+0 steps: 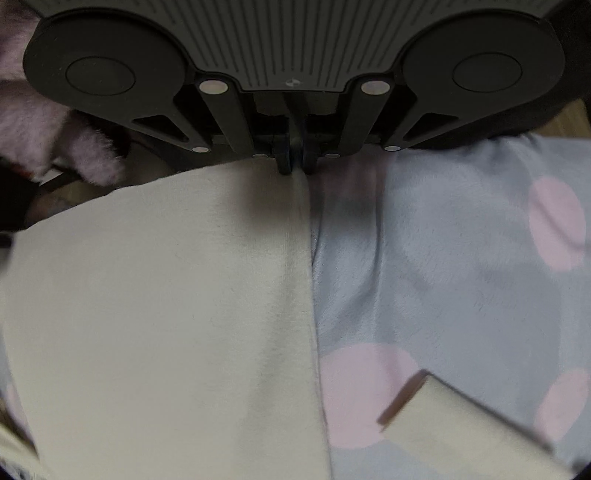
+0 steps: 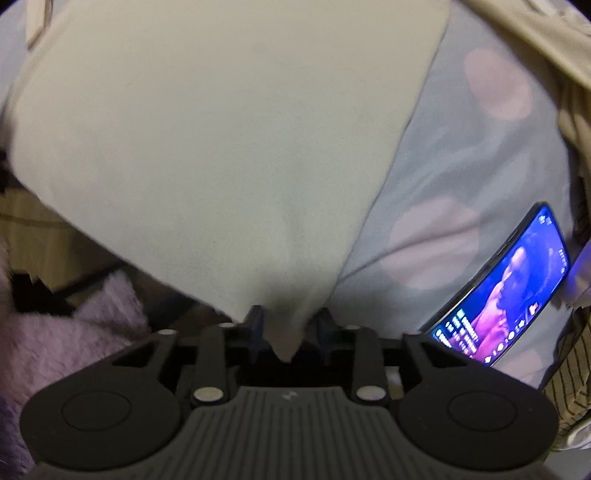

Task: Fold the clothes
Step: 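Pull the hem taut and open both tools over the sweater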

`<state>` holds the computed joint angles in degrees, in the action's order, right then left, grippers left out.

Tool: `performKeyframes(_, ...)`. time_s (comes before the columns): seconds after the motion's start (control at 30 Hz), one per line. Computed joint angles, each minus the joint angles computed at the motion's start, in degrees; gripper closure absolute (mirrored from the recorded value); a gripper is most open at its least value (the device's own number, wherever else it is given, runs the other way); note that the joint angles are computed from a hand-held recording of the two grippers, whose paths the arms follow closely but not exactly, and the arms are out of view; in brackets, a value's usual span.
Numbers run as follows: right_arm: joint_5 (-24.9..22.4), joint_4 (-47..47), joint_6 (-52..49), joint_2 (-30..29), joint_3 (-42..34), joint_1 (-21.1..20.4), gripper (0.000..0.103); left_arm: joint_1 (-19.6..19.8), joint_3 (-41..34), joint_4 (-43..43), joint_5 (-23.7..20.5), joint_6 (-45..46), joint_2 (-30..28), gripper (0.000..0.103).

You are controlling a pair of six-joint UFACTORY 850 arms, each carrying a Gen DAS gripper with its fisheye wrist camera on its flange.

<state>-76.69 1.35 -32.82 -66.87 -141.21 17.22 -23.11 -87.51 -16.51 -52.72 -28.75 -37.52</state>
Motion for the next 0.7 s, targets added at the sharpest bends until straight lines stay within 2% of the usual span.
performKeyframes(0.03,3.5,1.5,0.2,2.6,3.6,-0.3,0.065,-0.1,0.8,-0.6,0.8,0.4,1.0,0.087)
performKeyframes(0.13,16.3,4.3,-0.7,11.3,16.2,-0.3,0.054,-0.8,2.2,-0.6,3.6,0.6,3.9,0.075)
performKeyframes(0.23,29.9,6.1,-2.4,17.9,26.3,0.6,0.052,-1.5,1.2,1.6,5.3,0.2,4.8,0.075)
performKeyframes(0.27,32.0,7.2,-2.7,18.4,27.3,1.0,0.052,-1.6,0.3,2.5,5.7,-0.2,4.6,0.075)
performKeyframes(0.4,37.7,12.3,-3.9,19.3,29.0,2.5,0.052,-2.4,-3.4,7.8,9.4,-2.7,3.3,0.075)
performKeyframes(0.53,40.4,16.5,-3.5,17.6,26.9,3.8,0.057,-3.2,-8.6,15.2,12.7,-7.1,0.1,0.075)
performKeyframes(0.63,41.7,15.0,-3.0,14.6,23.5,5.1,0.059,-3.2,-12.5,16.3,15.3,-6.9,-3.3,0.075)
performKeyframes(0.7,43.2,12.6,-1.7,12.0,20.3,5.8,0.063,-3.2,-16.4,17.5,15.3,-6.3,-6.1,0.075)
